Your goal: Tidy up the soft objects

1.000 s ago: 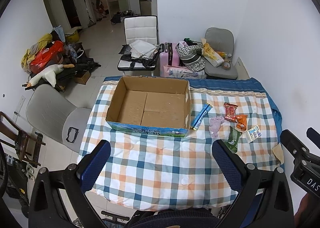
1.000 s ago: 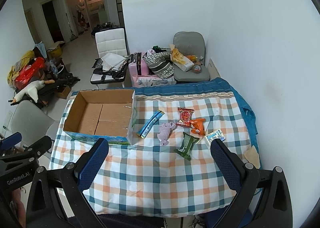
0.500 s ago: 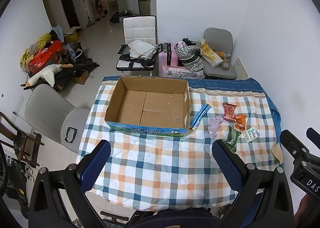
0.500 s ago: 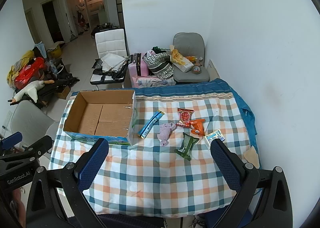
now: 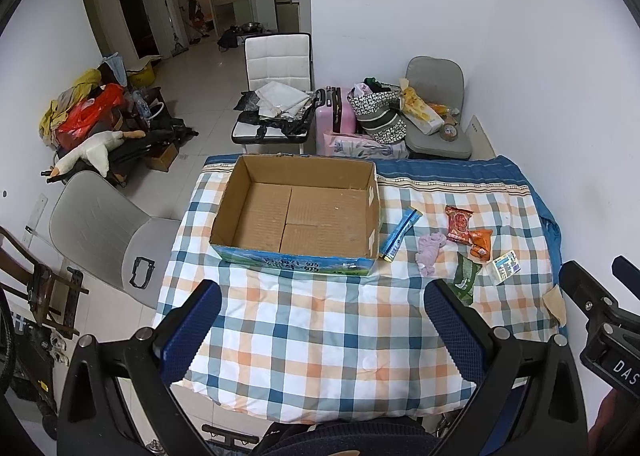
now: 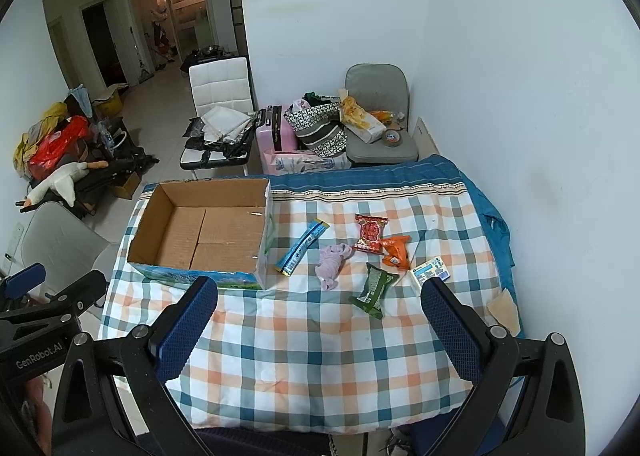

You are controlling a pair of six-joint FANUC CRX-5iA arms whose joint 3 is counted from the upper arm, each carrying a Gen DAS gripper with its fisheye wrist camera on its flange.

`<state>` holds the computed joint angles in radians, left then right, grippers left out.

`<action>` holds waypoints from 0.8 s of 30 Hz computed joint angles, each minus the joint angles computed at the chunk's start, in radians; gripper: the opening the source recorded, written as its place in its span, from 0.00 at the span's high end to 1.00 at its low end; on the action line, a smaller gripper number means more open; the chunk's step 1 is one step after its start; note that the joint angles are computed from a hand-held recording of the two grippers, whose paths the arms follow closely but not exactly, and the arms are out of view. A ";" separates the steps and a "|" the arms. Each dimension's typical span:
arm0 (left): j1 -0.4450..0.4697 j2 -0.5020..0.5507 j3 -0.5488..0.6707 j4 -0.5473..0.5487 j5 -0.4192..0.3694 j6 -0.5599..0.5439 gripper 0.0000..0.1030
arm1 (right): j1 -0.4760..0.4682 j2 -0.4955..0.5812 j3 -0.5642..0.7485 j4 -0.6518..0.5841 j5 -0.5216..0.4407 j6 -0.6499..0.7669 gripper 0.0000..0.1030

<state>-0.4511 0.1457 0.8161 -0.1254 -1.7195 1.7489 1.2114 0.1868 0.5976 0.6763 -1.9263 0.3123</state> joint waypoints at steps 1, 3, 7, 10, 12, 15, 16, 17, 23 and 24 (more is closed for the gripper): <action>-0.001 0.001 0.002 -0.002 -0.002 -0.001 0.00 | 0.001 0.003 0.005 0.001 -0.001 0.000 0.00; 0.002 -0.002 -0.002 0.001 -0.001 -0.001 0.00 | 0.001 0.004 0.005 0.002 -0.002 0.001 0.00; -0.001 -0.005 -0.007 -0.003 0.004 0.002 0.00 | 0.000 0.008 0.012 0.003 -0.005 0.003 0.00; 0.004 -0.009 -0.014 0.002 0.006 -0.001 0.00 | 0.002 0.007 0.009 0.004 -0.004 0.002 0.00; 0.005 -0.012 -0.018 0.002 0.008 -0.002 0.00 | 0.002 0.005 0.006 0.001 -0.003 0.001 0.00; 0.003 -0.009 -0.011 -0.002 0.005 -0.005 0.00 | 0.003 0.005 0.008 0.002 -0.003 0.000 0.00; 0.004 -0.001 0.001 0.000 -0.001 -0.007 0.00 | 0.003 0.008 0.013 0.003 -0.005 0.002 0.00; 0.004 0.000 0.003 0.000 -0.001 -0.006 0.00 | 0.002 0.009 0.016 0.003 -0.004 0.002 0.00; 0.005 -0.004 -0.004 0.000 0.003 -0.008 0.00 | 0.003 0.011 0.017 0.000 -0.004 -0.001 0.00; 0.008 -0.006 -0.008 0.009 0.008 -0.011 0.00 | 0.003 0.011 0.017 0.000 -0.004 -0.001 0.00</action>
